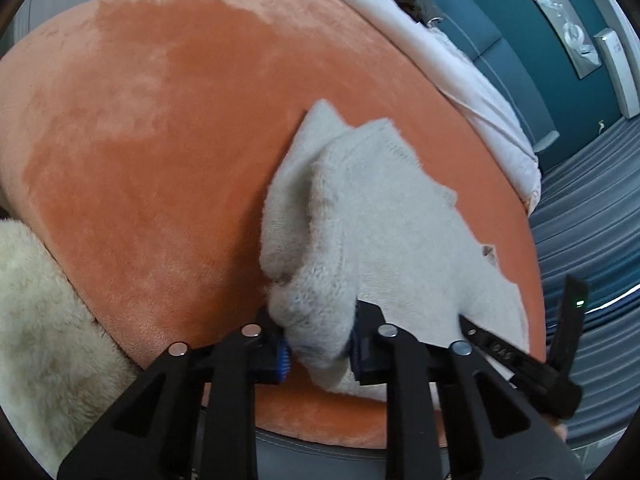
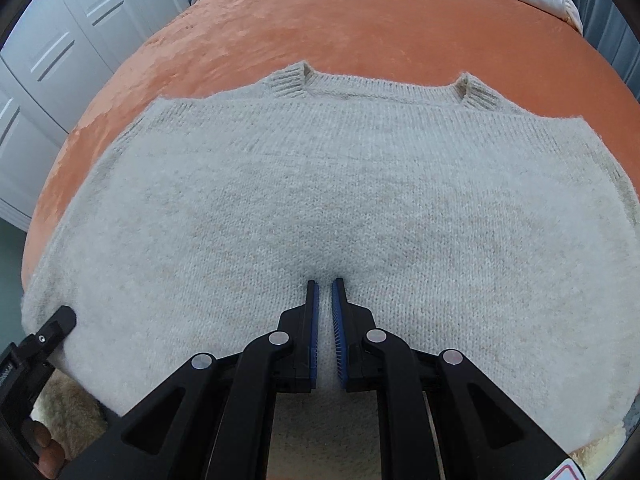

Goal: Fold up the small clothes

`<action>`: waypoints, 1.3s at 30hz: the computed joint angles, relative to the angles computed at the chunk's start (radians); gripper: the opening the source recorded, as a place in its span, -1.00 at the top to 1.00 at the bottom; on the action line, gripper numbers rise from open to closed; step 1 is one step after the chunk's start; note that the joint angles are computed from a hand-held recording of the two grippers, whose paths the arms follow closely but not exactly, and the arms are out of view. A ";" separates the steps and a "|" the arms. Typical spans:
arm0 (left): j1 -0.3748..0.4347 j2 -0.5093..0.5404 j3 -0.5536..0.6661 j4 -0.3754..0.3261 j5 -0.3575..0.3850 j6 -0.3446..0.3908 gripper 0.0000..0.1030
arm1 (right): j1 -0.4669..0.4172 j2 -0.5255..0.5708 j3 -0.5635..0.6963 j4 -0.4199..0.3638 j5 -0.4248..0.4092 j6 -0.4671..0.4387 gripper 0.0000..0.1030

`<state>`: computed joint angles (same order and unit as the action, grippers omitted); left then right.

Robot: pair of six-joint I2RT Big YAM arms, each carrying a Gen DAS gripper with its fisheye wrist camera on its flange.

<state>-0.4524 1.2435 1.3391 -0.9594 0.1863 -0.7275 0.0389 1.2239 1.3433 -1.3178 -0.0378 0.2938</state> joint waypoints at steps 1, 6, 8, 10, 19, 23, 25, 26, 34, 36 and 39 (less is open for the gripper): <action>-0.010 -0.003 0.019 0.002 -0.013 0.010 0.66 | -0.003 -0.004 -0.004 0.005 -0.008 0.000 0.81; -0.116 0.038 0.201 -0.006 -0.078 0.101 0.71 | -0.047 -0.043 -0.043 0.053 -0.094 0.005 0.82; -0.178 0.082 0.301 -0.022 -0.105 0.153 0.71 | -0.111 -0.086 -0.071 0.085 -0.208 0.023 0.84; -0.243 0.127 0.392 -0.035 -0.118 0.209 0.71 | -0.193 -0.174 -0.115 0.133 -0.293 0.048 0.80; -0.523 0.406 0.618 -0.145 -0.111 0.332 0.67 | -0.883 -0.378 -0.184 -0.108 -0.534 -0.268 0.72; -0.576 0.438 0.556 -0.187 -0.167 0.356 0.38 | -1.068 -0.369 -0.172 -0.207 -0.572 -0.415 0.49; -0.582 0.354 0.455 -0.106 -0.195 0.387 -0.19 | -1.099 -0.377 -0.166 -0.216 -0.583 -0.447 0.13; -0.582 0.317 0.423 -0.091 -0.228 0.395 -0.60 | -1.101 -0.379 -0.161 -0.218 -0.600 -0.453 0.06; -0.511 0.260 0.330 -0.217 -0.383 0.383 -0.81 | -0.840 -0.300 -0.106 -0.149 -0.701 -0.224 -0.40; -0.493 0.245 0.290 -0.209 -0.369 0.350 -0.81 | -0.749 -0.287 -0.097 -0.123 -0.654 -0.169 -0.42; -0.476 0.245 0.278 -0.192 -0.349 0.336 -0.80 | -0.626 -0.265 -0.086 -0.113 -0.507 -0.141 -0.42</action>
<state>-0.9280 1.4884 1.6173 -1.1516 -0.1631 -0.3920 -0.5870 0.9592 1.2574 -1.4310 -0.5449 0.1526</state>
